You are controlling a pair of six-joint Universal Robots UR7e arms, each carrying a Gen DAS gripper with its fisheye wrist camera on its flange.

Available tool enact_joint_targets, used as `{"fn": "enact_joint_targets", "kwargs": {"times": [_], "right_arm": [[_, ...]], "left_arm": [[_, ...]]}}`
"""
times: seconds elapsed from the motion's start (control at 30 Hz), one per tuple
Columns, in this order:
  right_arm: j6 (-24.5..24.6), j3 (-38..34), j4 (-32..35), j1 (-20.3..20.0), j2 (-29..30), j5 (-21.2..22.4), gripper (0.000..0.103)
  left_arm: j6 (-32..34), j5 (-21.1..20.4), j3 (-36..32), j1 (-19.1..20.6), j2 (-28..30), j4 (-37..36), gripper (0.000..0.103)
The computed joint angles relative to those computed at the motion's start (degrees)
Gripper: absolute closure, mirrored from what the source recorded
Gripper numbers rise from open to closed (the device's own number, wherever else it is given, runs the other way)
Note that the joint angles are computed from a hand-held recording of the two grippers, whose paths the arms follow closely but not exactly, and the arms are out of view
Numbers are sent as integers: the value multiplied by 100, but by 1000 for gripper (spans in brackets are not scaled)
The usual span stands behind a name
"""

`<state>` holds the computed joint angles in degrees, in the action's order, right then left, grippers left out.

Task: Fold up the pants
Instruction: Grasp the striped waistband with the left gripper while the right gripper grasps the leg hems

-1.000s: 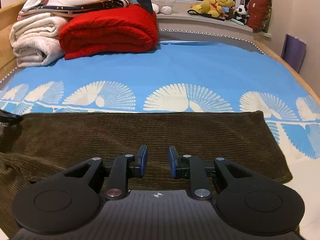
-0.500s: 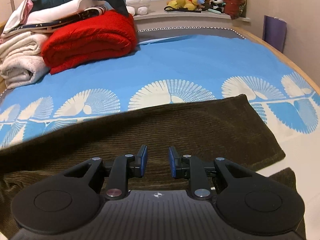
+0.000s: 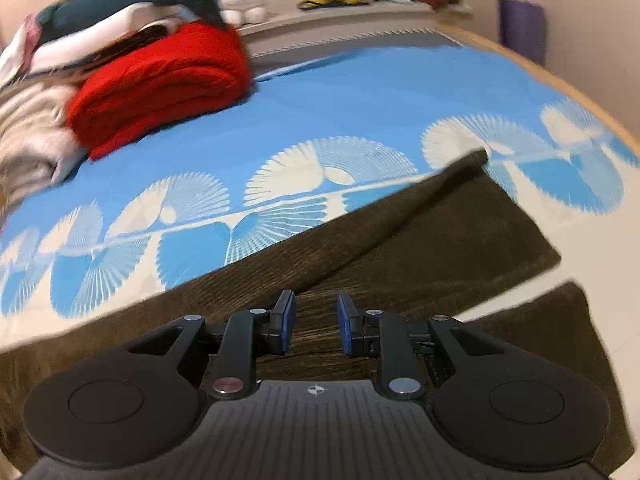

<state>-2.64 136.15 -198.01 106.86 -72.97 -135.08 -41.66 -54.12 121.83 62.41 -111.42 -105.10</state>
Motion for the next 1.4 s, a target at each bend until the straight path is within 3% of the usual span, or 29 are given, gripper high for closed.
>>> {"fn": "enact_joint_targets", "kwargs": {"times": [0.13, 0.27, 0.47, 0.5, 0.53, 0.8, 0.93, 1.0, 1.17, 1.27, 1.33, 1.4], "right_arm": [[705, -25, 119, -260, -76, 296, 78], [1158, -147, 70, -531, 19, 692, 78], [1790, -519, 224, -1040, 369, 1135, 76], [1851, -583, 180, -1117, 459, 1180, 74], [1901, -663, 152, -1200, 548, 1227, 74], [2176, -1205, 191, -1732, 1164, 1468, 74], [1969, -1348, 100, -1727, 1340, 1354, 76], [1807, -1380, 50, -1682, 1367, 1293, 100], [1681, -1180, -237, -1479, 1079, 1280, 101], [1716, -958, -44, -1171, 694, 1081, 101], [1897, -751, 380, -905, 306, 811, 101], [2398, -450, 1109, -626, -226, 559, 101]], "left_arm": [[-216, 43, -102, 208, 338, -227, 28], [-408, 313, -336, 273, 689, 16, 28], [-145, 606, -358, 248, 912, 45, 30], [-80, 637, -356, 254, 933, 23, 34], [-32, 672, -365, 247, 951, 37, 45], [1056, 1163, -216, -46, 1007, -73, 83], [1331, 1285, -157, -168, 945, -180, 88], [1378, 1304, -150, -201, 901, -232, 89], [1338, 1455, -88, -347, 763, -382, 90], [1274, 1643, -26, -519, 572, -379, 91], [1179, 1856, 67, -695, 350, -329, 92], [924, 2006, 84, -845, 132, -65, 92]]}}
